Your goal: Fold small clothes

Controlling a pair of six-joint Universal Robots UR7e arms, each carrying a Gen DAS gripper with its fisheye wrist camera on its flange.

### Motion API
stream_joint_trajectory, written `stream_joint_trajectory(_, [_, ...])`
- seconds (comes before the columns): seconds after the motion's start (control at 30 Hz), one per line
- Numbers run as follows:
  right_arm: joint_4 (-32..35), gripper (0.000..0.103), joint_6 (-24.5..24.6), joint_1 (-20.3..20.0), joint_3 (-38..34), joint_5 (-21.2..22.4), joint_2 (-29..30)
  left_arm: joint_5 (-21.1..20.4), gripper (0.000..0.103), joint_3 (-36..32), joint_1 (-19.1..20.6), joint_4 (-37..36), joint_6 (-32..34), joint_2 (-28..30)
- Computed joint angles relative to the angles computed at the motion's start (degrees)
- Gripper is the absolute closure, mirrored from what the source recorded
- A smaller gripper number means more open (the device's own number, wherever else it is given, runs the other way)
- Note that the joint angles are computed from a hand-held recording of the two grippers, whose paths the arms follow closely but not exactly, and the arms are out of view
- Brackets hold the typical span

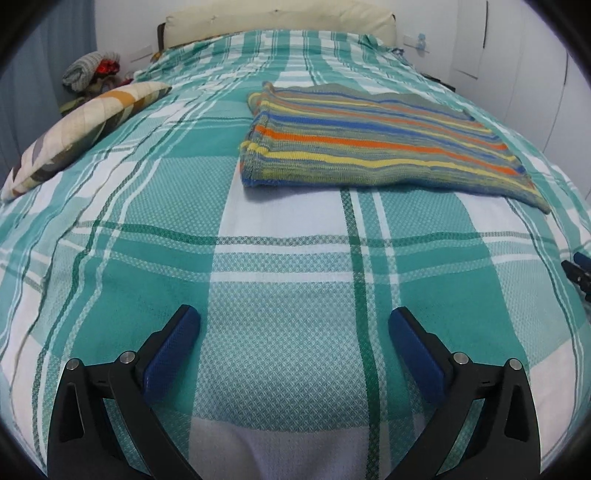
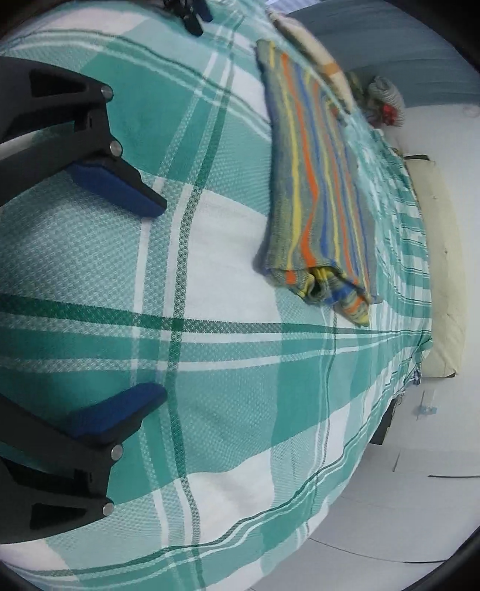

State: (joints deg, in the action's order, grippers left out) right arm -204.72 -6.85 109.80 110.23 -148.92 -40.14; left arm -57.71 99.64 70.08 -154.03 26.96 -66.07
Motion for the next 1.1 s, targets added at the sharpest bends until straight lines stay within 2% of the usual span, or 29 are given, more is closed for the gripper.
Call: stream_joint_trajectory(1.1, [0.5, 0.007, 0.1, 0.5, -1.2, -2.2, 1.6, 0.4, 0.000, 1.0, -0.1, -1.9, 0.8, 0.1])
